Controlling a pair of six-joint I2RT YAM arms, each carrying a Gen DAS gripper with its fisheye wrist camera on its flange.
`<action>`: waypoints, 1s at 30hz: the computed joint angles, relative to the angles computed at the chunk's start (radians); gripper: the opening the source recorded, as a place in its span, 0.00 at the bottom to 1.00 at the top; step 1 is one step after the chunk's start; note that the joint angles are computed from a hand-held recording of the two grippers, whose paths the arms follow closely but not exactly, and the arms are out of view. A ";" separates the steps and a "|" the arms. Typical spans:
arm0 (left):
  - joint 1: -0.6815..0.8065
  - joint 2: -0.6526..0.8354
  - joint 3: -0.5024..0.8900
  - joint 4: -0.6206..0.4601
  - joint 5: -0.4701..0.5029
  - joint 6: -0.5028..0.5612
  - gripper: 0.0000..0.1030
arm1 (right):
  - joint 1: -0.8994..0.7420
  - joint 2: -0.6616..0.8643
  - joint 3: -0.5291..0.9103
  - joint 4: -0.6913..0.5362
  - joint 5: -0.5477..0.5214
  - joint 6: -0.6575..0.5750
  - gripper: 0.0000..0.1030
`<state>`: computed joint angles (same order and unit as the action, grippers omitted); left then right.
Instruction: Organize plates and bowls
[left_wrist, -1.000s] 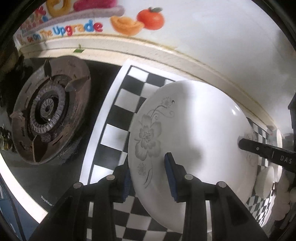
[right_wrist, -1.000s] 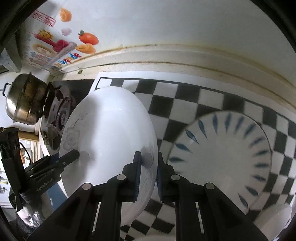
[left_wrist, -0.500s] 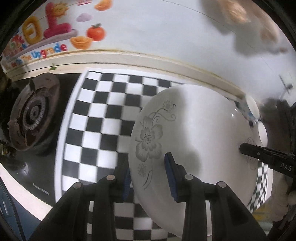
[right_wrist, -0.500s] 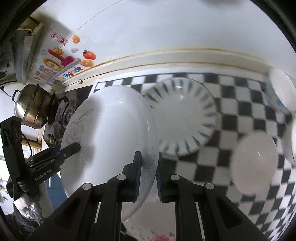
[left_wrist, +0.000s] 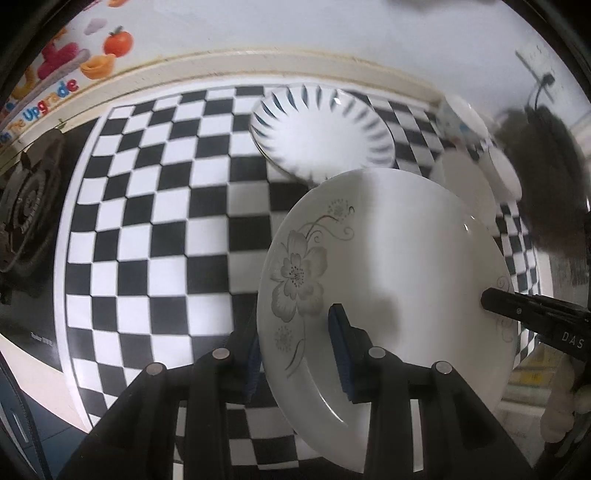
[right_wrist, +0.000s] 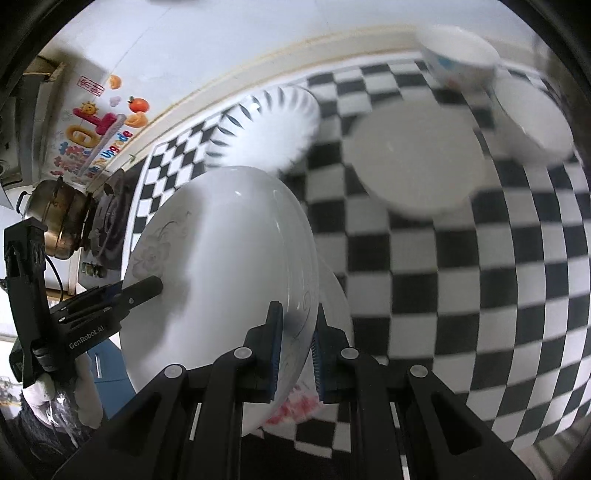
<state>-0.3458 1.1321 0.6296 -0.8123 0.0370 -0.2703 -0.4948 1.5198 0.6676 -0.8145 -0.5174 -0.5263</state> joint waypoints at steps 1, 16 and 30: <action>-0.013 0.009 -0.012 0.013 -0.004 -0.008 0.30 | -0.027 0.010 -0.015 0.006 0.004 -0.031 0.16; -0.069 0.077 -0.074 0.057 -0.040 -0.076 0.30 | -0.022 0.135 -0.071 0.127 0.035 -0.072 0.16; -0.088 0.111 -0.122 0.065 -0.089 -0.075 0.30 | 0.099 0.087 -0.143 0.233 0.074 0.034 0.16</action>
